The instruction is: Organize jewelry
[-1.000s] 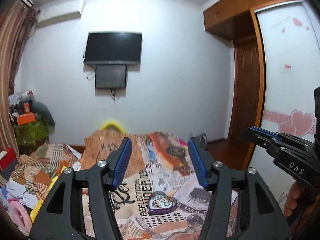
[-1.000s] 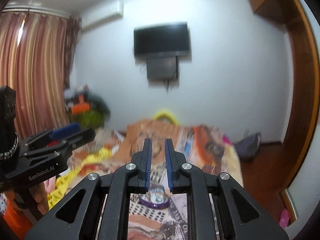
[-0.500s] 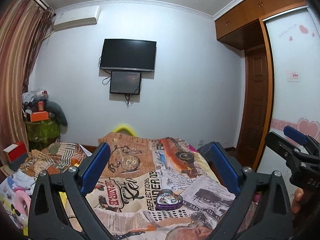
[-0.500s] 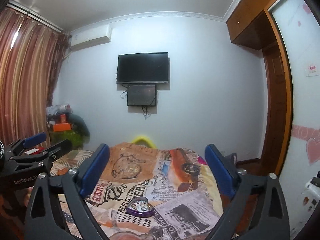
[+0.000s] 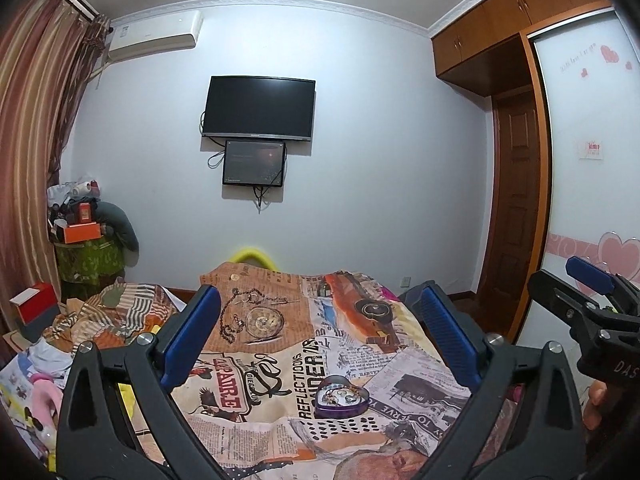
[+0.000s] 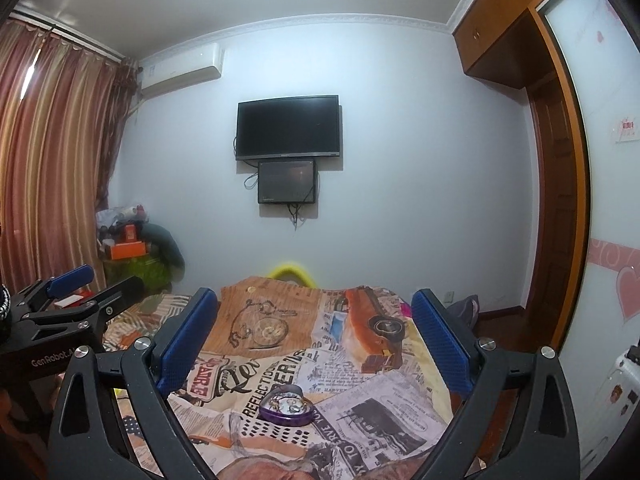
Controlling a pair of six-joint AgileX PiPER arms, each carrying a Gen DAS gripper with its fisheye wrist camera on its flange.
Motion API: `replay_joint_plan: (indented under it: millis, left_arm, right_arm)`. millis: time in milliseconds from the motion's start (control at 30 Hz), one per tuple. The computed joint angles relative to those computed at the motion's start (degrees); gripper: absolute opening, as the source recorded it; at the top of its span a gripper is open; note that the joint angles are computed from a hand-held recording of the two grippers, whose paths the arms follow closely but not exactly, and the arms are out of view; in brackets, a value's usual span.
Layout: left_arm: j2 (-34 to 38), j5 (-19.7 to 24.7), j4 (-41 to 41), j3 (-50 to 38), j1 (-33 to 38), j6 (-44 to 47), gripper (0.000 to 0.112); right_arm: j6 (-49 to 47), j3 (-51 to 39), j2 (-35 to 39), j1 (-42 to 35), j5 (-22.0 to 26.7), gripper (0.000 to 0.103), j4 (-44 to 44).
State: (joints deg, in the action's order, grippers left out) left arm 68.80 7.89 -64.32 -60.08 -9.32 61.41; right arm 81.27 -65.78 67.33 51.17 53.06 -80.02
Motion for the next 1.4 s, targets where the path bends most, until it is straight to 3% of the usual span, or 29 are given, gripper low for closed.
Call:
replay_joint_plan:
  millis: [867, 1400]
  left_arm:
    - [1.8, 0.5, 10.3, -1.8, -1.0, -9.7, 0.101]
    - [2.2, 2.0, 4.9, -1.9, -0.2, -4.2, 0.101]
  right_arm:
    - [-4.0, -0.7, -1.1, -3.0, -2.1, 0.097, 6.3]
    - [-4.4, -1.0, -1.0, -3.2, -2.4, 0.097, 6.8]
